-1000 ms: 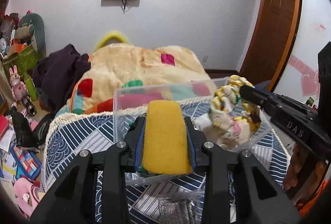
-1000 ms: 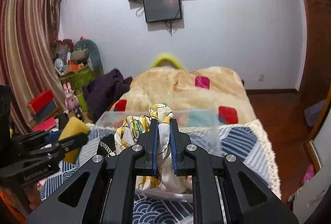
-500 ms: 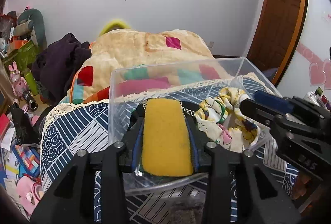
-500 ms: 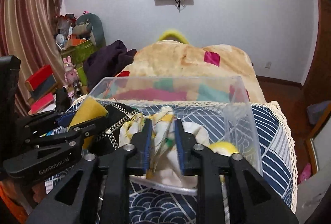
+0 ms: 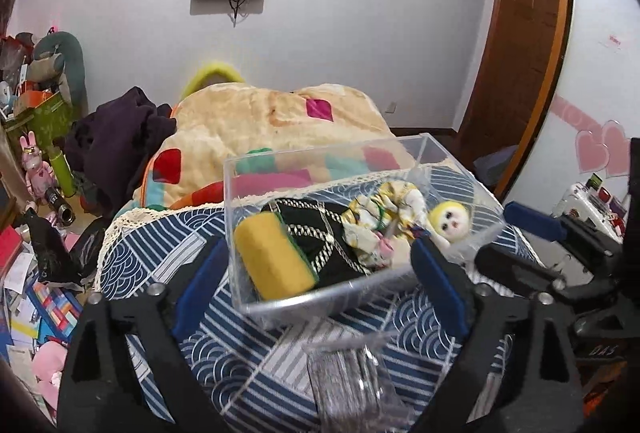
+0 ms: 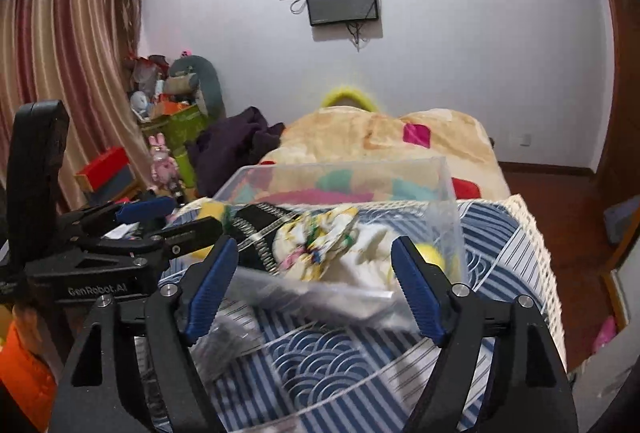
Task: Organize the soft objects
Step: 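Place the sponge and scrunchie into the clear box and open both tools, then grasp the bagged grey knit item with the left tool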
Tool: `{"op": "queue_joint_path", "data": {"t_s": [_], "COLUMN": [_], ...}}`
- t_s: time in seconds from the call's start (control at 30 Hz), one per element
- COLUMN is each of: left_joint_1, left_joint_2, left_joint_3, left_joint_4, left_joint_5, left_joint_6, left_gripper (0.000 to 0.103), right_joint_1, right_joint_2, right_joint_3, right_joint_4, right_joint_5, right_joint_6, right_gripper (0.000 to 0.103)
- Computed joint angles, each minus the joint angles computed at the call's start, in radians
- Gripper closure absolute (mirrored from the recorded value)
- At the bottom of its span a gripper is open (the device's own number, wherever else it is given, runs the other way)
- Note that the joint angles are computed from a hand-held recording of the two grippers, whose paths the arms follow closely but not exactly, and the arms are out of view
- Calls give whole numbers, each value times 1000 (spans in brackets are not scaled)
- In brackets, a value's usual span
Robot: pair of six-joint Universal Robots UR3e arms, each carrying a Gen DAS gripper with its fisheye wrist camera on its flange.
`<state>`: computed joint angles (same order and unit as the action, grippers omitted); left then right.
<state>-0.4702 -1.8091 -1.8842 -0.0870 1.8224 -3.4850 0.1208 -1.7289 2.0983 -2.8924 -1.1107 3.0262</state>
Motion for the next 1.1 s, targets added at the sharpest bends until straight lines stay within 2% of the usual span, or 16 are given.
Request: {"op": "queue_joint_path", "data": {"t_s": [0.17,0.33,0.47,0.7,0.77,0.83,0.87,1.0,1.1], "left_joint_1": [-25,-31,-10,5,17,29,31,12,-2], "left_joint_2": [55,40,17,-49,-66,-83,-92,-87,-43], "left_joint_3": [-57,-97,-136,-149,-152,-157,-156,-162,-182], "left_joint_4": [-39,-70,-68,-51,-33,-9,-2,20,24], "left_joint_5": [-2,-31,-84,-185,-233,-283,-297,-269,-222], "left_joint_6": [-6,-24,-53,-49,-47,-39,-37,-41,-44], "left_gripper": [7,7,8,28,37,58,60,70,72], "right_joint_1": [37,72,115,7,-20,-25,-22,1,14], "right_joint_2": [-28,-31,-16,-121,-142,-152,-157,-159,-167], "right_joint_3": [56,115,135,209,226,233,239,245,250], "right_joint_4": [8,-4,-18,78,95,106,106,99,96], "right_joint_5": [2,-10,-91,-29,-5,4,4,2,-2], "right_joint_6": [-7,-6,-10,-35,-37,-39,-40,-43,-48], "right_gripper": [25,25,25,25,25,25,25,25,25]}}
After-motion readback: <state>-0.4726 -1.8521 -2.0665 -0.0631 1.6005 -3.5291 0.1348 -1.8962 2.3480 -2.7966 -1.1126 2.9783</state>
